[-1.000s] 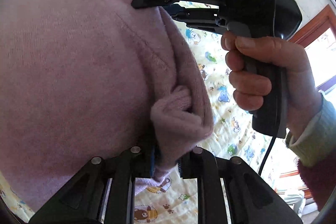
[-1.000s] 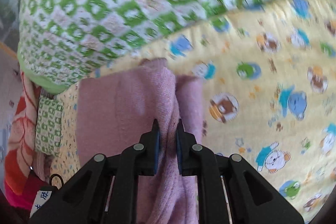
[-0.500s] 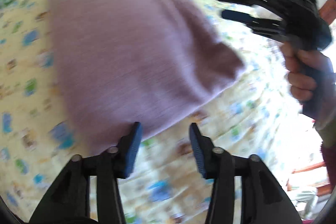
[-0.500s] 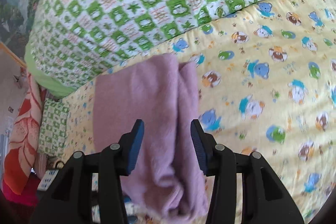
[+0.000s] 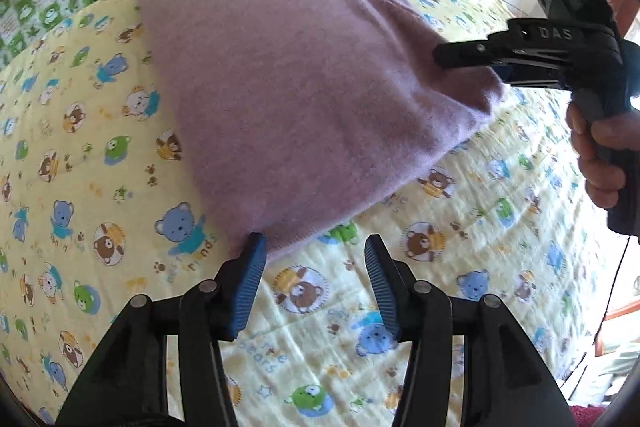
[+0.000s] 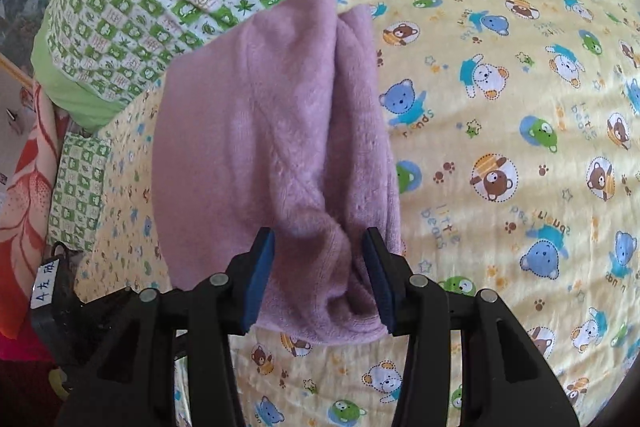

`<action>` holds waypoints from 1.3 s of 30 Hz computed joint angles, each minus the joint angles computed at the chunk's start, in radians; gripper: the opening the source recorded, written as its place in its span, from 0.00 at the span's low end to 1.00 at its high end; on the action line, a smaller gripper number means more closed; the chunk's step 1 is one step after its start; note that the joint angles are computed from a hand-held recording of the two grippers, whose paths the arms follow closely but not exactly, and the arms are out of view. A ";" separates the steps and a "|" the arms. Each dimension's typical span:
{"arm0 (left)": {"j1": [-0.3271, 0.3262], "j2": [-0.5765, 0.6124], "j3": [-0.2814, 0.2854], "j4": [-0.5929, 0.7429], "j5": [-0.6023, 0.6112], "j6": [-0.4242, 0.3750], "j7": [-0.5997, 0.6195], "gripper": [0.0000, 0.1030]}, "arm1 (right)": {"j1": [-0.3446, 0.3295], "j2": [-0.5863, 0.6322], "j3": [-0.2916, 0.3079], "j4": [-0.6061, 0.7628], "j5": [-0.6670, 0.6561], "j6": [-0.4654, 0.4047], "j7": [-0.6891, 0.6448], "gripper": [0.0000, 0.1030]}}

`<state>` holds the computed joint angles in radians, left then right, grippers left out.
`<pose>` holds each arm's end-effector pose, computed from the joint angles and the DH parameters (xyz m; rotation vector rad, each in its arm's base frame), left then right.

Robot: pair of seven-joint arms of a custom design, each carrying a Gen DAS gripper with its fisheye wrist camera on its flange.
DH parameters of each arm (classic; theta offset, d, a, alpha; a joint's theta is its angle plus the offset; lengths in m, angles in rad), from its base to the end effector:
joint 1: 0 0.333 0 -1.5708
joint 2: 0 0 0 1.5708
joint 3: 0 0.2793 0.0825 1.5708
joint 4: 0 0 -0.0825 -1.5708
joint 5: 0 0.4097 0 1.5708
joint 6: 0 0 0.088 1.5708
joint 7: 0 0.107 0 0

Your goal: Fold small clothes

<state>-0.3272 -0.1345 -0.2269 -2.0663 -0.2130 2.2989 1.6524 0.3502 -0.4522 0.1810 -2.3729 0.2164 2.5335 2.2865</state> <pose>0.4873 -0.3108 0.4833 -1.5080 2.6211 -0.5975 0.4296 0.2561 0.5166 -1.4822 2.0454 -0.0096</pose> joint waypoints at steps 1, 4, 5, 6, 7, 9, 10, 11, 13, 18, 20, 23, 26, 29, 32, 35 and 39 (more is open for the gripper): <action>0.004 0.012 -0.004 0.007 0.028 0.010 -0.018 0.49 | 0.001 0.005 0.002 0.004 -0.004 -0.003 -0.003 0.46; 0.017 0.049 -0.011 0.047 0.102 0.013 -0.085 0.37 | 0.002 0.019 0.008 0.020 -0.015 -0.013 -0.001 0.32; 0.020 0.050 -0.010 0.049 0.104 0.016 -0.094 0.35 | 0.001 0.025 0.010 0.027 -0.023 -0.022 -0.001 0.18; 0.023 0.051 -0.009 0.048 0.105 0.017 -0.099 0.30 | 0.002 0.030 0.010 0.034 -0.028 -0.030 -0.005 0.14; 0.027 0.058 -0.004 0.059 0.105 0.006 -0.093 0.27 | 0.006 0.035 0.007 0.041 -0.028 -0.030 -0.014 0.12; 0.032 0.061 -0.001 0.059 0.087 0.002 -0.092 0.16 | 0.012 0.032 0.004 0.047 -0.021 -0.009 -0.024 0.10; 0.037 0.064 0.005 0.066 0.061 -0.008 -0.083 0.14 | 0.016 0.020 0.001 0.044 -0.009 0.018 -0.025 0.09; 0.044 0.058 0.011 0.064 0.047 -0.015 -0.072 0.10 | 0.029 0.001 -0.008 0.029 0.020 0.066 -0.036 0.09; 0.055 0.062 0.020 0.068 0.009 -0.022 -0.046 0.09 | 0.019 -0.054 0.000 -0.002 0.029 0.134 -0.028 0.09; 0.069 0.079 0.019 0.088 -0.019 -0.043 -0.024 0.09 | -0.007 -0.097 -0.004 -0.083 0.040 0.085 0.019 0.08; 0.072 0.086 0.015 0.092 -0.018 -0.045 -0.021 0.09 | 0.002 -0.079 -0.011 -0.112 0.061 0.083 0.019 0.08; 0.075 0.106 0.012 0.103 -0.031 -0.042 -0.008 0.09 | 0.026 -0.056 -0.024 -0.135 0.104 0.080 0.008 0.08; 0.080 0.096 0.012 0.089 -0.067 -0.044 0.008 0.09 | 0.016 -0.067 -0.013 -0.127 0.085 0.046 0.020 0.08; 0.086 0.093 0.018 0.105 -0.110 -0.079 0.021 0.10 | 0.000 -0.059 -0.002 -0.073 0.033 -0.035 0.013 0.12; 0.091 0.069 0.023 0.108 -0.132 -0.090 0.024 0.20 | -0.023 -0.055 0.016 -0.024 -0.027 -0.058 0.029 0.27; 0.097 0.054 0.035 0.118 -0.169 -0.075 0.017 0.35 | -0.053 -0.063 0.023 -0.027 -0.055 0.032 0.063 0.42; 0.119 0.122 0.046 0.206 -0.188 -0.066 -0.054 0.48 | -0.067 0.007 0.003 0.026 -0.055 0.098 0.049 0.42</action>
<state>-0.2078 -0.0126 -0.1808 -1.8600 -0.4012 2.2325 1.5985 0.2834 -0.4455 0.1839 -2.3471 0.1618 2.6313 2.3357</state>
